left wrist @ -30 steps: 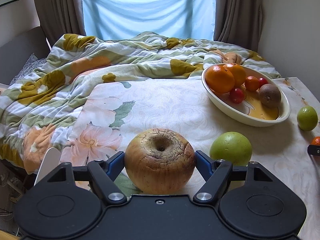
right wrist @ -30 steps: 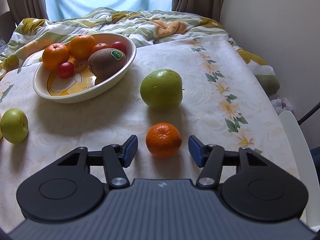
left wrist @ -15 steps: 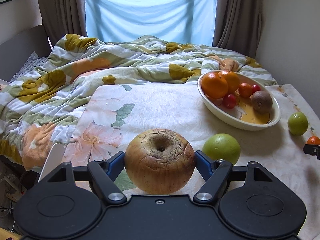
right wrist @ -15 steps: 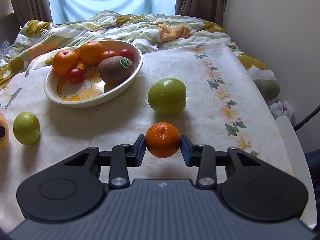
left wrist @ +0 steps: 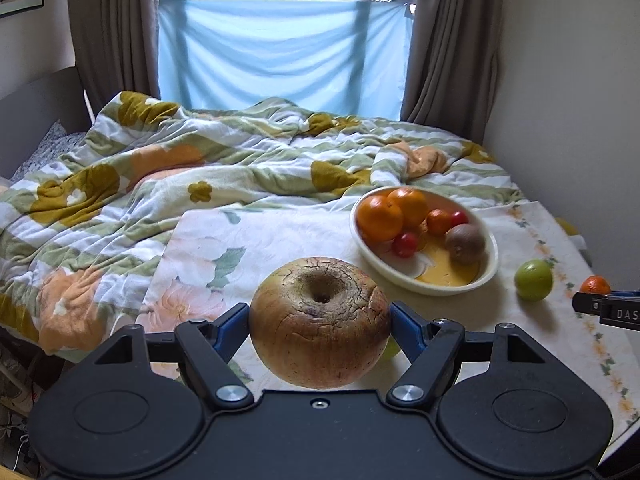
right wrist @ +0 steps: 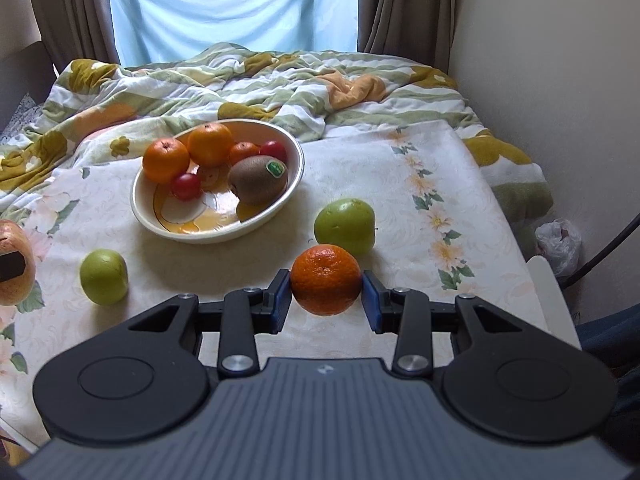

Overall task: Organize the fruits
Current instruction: 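Carry the brown apple with the left tool while the right tool carries the mandarin to the bowl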

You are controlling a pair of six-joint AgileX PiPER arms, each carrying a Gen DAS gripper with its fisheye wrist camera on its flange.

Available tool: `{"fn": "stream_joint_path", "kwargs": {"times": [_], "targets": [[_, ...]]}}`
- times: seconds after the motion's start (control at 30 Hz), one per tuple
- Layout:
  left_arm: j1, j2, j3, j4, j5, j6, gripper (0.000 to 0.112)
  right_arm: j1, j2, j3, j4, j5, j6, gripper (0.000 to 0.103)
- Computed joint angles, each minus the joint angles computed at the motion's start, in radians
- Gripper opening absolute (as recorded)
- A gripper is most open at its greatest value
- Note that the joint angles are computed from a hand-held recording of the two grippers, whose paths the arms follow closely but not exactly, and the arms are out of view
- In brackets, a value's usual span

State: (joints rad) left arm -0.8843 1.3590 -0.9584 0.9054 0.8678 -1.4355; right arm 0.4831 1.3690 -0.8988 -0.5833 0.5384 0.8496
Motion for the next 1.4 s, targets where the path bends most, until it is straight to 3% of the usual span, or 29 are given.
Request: {"fn": "stream_joint_path", "kwargs": {"times": [0.3, 0.57, 0.73, 0.97, 1.17, 1.4], "targets": [[-0.011, 0.011, -0.120, -0.037, -0.035, 0.134, 0.079, -0.008, -0.083, -0.082, 0.086, 0.116, -0.129, 0.053], [-0.028, 0.147, -0.296, -0.028, -0.007, 0.178, 0.079, -0.145, -0.062, -0.163, 0.323, 0.059, -0.469, 0.053], [-0.031, 0.271, -0.440, -0.026, 0.058, 0.146, 0.079, -0.262, 0.020, -0.244, 0.576, 0.016, -0.789, 0.053], [-0.005, 0.452, -0.628, -0.052, 0.124, 0.130, 0.079, -0.377, 0.193, -0.413, 0.925, 0.066, -1.233, 0.053], [0.031, 0.587, -0.746, -0.090, 0.151, 0.134, 0.079, -0.418, 0.364, -0.594, 1.071, 0.140, -1.431, 0.053], [0.069, 0.714, -0.843, -0.127, 0.154, 0.141, 0.079, -0.422, 0.505, -0.737, 1.136, 0.197, -1.541, 0.053]]}}
